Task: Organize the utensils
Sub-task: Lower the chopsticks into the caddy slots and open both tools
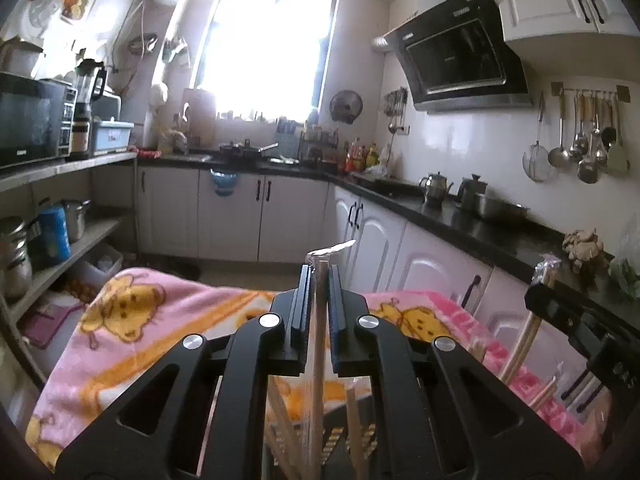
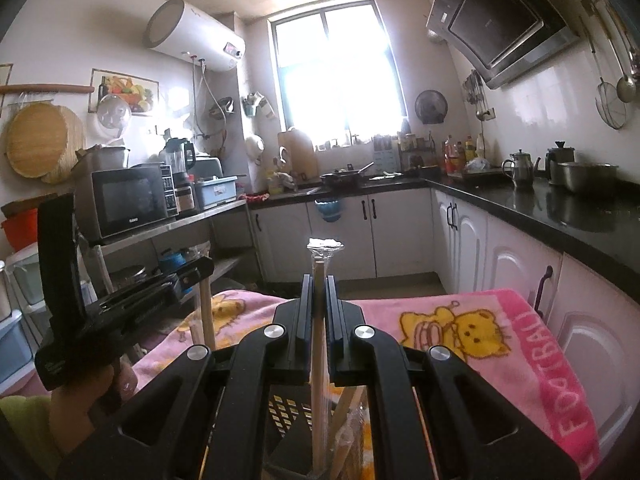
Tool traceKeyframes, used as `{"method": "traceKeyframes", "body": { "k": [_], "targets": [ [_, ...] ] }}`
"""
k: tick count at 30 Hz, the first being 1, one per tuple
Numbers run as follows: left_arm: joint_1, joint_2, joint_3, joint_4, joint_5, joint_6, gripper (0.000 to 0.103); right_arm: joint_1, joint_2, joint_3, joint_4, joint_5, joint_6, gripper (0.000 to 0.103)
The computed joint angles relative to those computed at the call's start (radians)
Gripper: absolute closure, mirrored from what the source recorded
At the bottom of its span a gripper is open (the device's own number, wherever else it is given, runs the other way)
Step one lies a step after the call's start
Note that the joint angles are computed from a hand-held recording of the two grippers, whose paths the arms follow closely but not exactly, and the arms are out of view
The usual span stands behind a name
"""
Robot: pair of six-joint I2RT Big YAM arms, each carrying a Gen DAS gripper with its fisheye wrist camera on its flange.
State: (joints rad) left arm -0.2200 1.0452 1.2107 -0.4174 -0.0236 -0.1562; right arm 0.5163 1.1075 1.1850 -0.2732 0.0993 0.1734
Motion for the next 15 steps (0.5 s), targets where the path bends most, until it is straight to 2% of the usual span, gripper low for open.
{"method": "traceKeyframes", "body": {
  "k": [8, 10, 11, 13, 15],
  "targets": [
    [0.008, -0.026, -0.006, -0.096, 0.020, 0.001, 0.091, 0.001, -0.010, -0.014, -0.027, -0.015, 0.031, 0.096],
    [0.011, -0.037, -0.009, -0.116, 0.032, 0.001, 0.085, 0.003, -0.015, -0.018, -0.036, -0.017, 0.030, 0.096],
    [0.011, -0.046, -0.012, -0.131, 0.036, 0.002, 0.083, 0.007, -0.020, -0.020, -0.042, -0.015, 0.027, 0.094],
    [0.010, -0.060, -0.018, -0.150, 0.037, 0.001, 0.077, 0.011, -0.027, -0.024, -0.050, -0.007, 0.027, 0.083],
    [0.013, -0.082, -0.025, -0.178, 0.049, -0.003, 0.072, 0.013, -0.036, -0.029, -0.055, -0.003, 0.029, 0.080]
  ]
}}
